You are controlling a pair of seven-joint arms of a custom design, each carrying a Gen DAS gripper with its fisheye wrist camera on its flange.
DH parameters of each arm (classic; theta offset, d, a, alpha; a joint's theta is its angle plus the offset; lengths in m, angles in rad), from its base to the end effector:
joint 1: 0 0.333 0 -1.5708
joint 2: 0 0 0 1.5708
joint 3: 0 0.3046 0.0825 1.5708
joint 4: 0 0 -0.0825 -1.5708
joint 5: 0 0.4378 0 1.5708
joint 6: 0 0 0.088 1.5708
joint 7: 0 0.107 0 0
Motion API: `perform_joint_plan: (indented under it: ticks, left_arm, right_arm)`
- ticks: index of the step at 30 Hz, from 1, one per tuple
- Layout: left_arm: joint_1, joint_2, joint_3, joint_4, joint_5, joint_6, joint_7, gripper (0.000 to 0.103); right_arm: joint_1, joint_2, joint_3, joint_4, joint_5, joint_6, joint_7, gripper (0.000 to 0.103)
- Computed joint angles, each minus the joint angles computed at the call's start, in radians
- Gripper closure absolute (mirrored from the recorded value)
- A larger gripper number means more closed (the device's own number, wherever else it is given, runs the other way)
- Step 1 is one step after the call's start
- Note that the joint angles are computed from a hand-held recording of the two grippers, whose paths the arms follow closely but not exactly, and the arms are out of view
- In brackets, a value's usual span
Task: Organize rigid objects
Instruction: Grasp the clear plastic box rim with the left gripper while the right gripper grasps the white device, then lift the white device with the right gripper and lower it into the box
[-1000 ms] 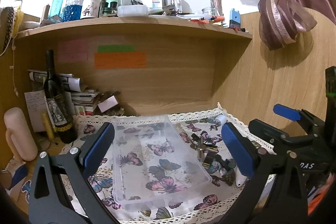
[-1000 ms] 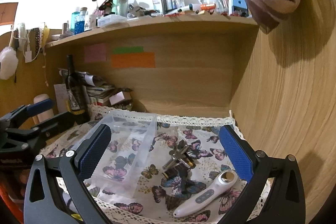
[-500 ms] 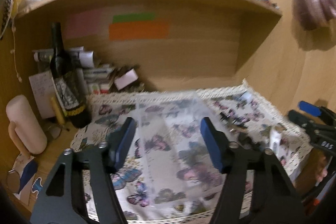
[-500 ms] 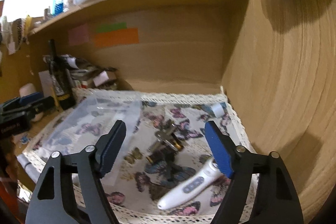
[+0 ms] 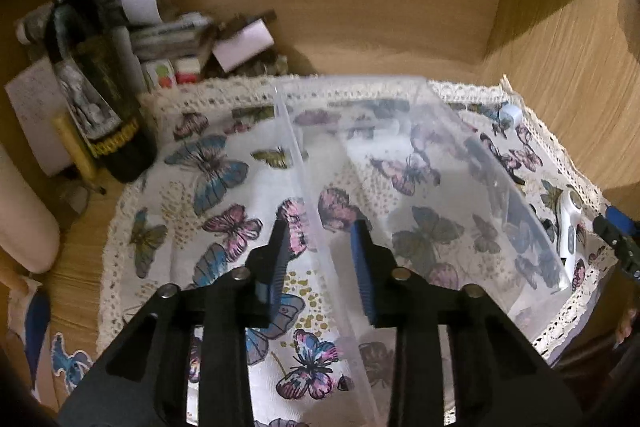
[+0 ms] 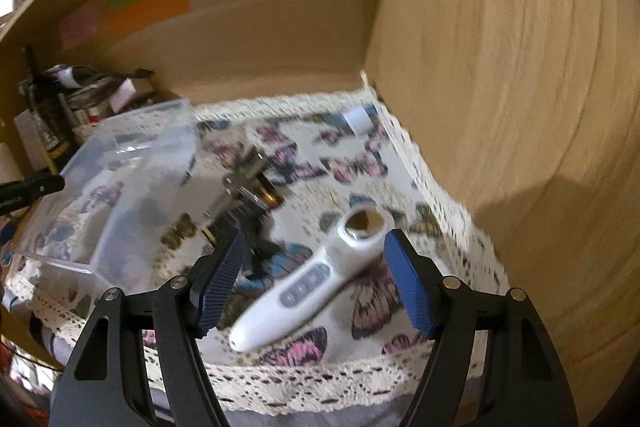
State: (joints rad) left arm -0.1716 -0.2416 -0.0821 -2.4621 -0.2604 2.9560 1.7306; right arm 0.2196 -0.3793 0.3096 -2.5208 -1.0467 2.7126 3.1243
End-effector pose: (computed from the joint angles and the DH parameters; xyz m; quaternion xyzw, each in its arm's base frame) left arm 0.5283 -0.1198 0.4271 -0.5968 0.7160 -0.3037 0.1971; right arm 0.4179 0.2783 0.4098 -0.5909 0.6833 -0.3075 0.2990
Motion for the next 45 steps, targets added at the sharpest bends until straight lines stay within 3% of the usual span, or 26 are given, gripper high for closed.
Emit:
perform_joint_plan:
  ticks: [4, 8, 11, 16, 20, 22, 24, 33, 45]
  left_arm:
    - [-0.033, 0.032, 0.036, 0.036, -0.082, -0.057, 0.082, 0.081]
    - [-0.021, 0.055, 0.023, 0.06, -0.125, -0.092, 0.129, 0.084]
    - [-0.006, 0.059, 0.006, 0.061, -0.123, -0.081, 0.141, 0.084]
    - [0.002, 0.058, -0.003, 0.057, -0.125, -0.069, 0.151, 0.084]
    - [-0.001, 0.058, -0.002, 0.055, -0.141, -0.06, 0.161, 0.084]
    - [-0.002, 0.058, -0.002, 0.052, -0.144, -0.052, 0.165, 0.084]
    - [0.0, 0.057, -0.004, 0.05, -0.14, -0.045, 0.162, 0.084]
    - [0.001, 0.057, -0.006, 0.044, -0.121, -0.029, 0.153, 0.084]
    - [-0.009, 0.061, 0.002, 0.043, -0.125, -0.014, 0.16, 0.084]
  right_arm:
    - [0.015, 0.037, -0.019, 0.012, 0.072, -0.029, -0.024, 0.034]
    - [0.022, 0.081, -0.049, 0.029, 0.138, -0.026, -0.048, 0.034]
    - [0.034, 0.124, -0.076, 0.055, 0.201, -0.028, -0.106, 0.05]
    - [0.056, 0.194, -0.105, 0.109, 0.301, -0.026, -0.225, 0.051]
    - [0.064, 0.233, -0.097, 0.152, 0.234, -0.086, -0.195, 0.058]
    - [0.077, 0.243, -0.102, 0.164, 0.211, -0.101, -0.185, 0.068]
    - [0.086, 0.251, -0.112, 0.175, 0.195, -0.109, -0.179, 0.073]
    - [0.09, 0.215, -0.124, 0.17, 0.125, -0.08, -0.113, 0.073]
    - [0.066, 0.165, -0.066, 0.257, -0.062, -0.011, -0.064, 0.074]
